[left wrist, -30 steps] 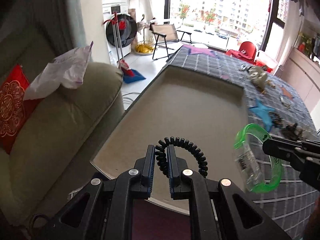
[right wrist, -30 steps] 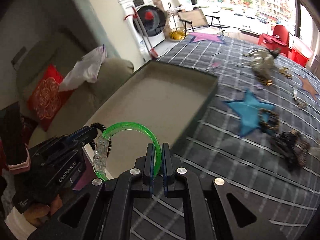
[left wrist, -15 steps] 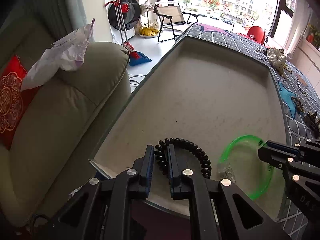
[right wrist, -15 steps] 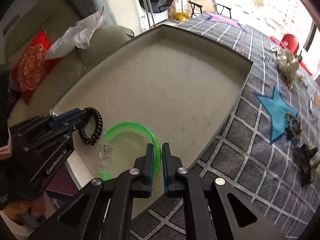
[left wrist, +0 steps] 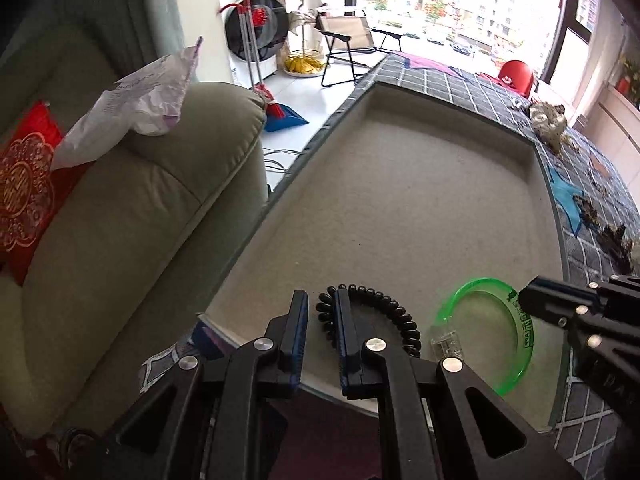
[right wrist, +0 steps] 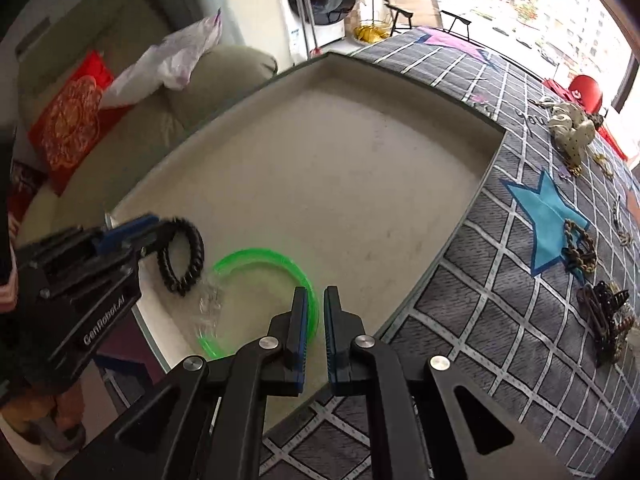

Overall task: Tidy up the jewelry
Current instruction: 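Carry the hair tie and green bangle into the beige tray and open both tools, then grasp the clear claw clip with the right tool while the left tool reaches toward the braided bracelet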

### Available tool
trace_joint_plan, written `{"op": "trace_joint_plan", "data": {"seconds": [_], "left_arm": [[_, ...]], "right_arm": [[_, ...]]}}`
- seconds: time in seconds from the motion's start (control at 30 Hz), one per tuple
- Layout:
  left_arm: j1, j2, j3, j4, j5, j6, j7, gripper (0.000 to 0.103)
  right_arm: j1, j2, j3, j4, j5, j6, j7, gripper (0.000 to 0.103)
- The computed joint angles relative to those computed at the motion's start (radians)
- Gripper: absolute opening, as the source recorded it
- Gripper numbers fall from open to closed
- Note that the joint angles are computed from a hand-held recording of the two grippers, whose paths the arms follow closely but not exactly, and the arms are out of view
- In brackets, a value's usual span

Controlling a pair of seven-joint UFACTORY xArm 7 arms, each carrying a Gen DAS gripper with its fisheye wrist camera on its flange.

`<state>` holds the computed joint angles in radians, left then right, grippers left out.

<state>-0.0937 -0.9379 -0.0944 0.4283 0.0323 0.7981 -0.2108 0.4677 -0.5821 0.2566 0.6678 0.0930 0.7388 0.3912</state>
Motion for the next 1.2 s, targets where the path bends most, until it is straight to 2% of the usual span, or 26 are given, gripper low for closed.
{"op": "trace_joint_plan", "data": {"seconds": [0.07, 0.1, 0.13, 0.17, 0.2, 0.23, 0.37, 0.43, 0.6, 0.8, 1.0, 1.2], "left_arm": [[0.007, -0.012, 0.000, 0.004, -0.001, 0.010, -0.011, 0.014], [0.009, -0.018, 0.000, 0.003, 0.000, 0.010, -0.015, 0.016], [0.017, -0.030, -0.012, 0.004, 0.009, 0.012, -0.025, 0.037], [0.023, -0.037, -0.022, 0.002, 0.017, 0.010, -0.035, 0.076], [0.031, -0.050, -0.032, 0.000, 0.025, 0.007, -0.049, 0.093], [0.038, -0.078, -0.045, -0.010, 0.036, -0.006, -0.067, 0.103], [0.013, -0.136, -0.052, -0.007, 0.039, 0.003, -0.084, 0.103], [-0.004, -0.157, -0.051, -0.002, 0.027, 0.017, -0.092, 0.103], [-0.034, -0.199, -0.091, 0.027, 0.015, 0.082, -0.130, 0.103], [-0.098, -0.216, -0.156, 0.059, -0.002, 0.148, -0.183, 0.103], [-0.181, -0.186, -0.217, 0.104, -0.026, 0.165, -0.225, 0.103], [-0.246, -0.102, -0.278, 0.165, -0.035, 0.147, -0.269, 0.103]], "right_arm": [[-0.003, -0.016, -0.003, -0.001, 0.002, -0.012, 0.008, 0.010], [-0.006, -0.026, -0.006, -0.001, 0.003, -0.018, 0.011, 0.013], [-0.008, -0.035, -0.006, -0.002, 0.003, -0.021, 0.014, 0.017], [-0.010, -0.048, -0.007, -0.004, 0.003, -0.022, 0.019, 0.027], [-0.012, -0.061, -0.006, -0.007, 0.003, -0.022, 0.024, 0.037], [-0.013, -0.078, -0.006, -0.013, 0.003, -0.023, 0.029, 0.041], [-0.014, -0.140, -0.016, -0.031, 0.007, -0.004, 0.033, 0.045], [-0.014, -0.172, -0.023, -0.044, 0.014, 0.008, 0.032, 0.052], [-0.022, -0.292, -0.041, -0.095, 0.026, 0.056, 0.034, 0.066], [-0.049, -0.463, -0.074, -0.162, 0.042, 0.145, 0.028, 0.079], [-0.105, -0.649, -0.116, -0.228, 0.041, 0.261, 0.011, 0.082], [-0.204, -0.827, -0.191, -0.286, 0.024, 0.388, -0.030, 0.084]]}}
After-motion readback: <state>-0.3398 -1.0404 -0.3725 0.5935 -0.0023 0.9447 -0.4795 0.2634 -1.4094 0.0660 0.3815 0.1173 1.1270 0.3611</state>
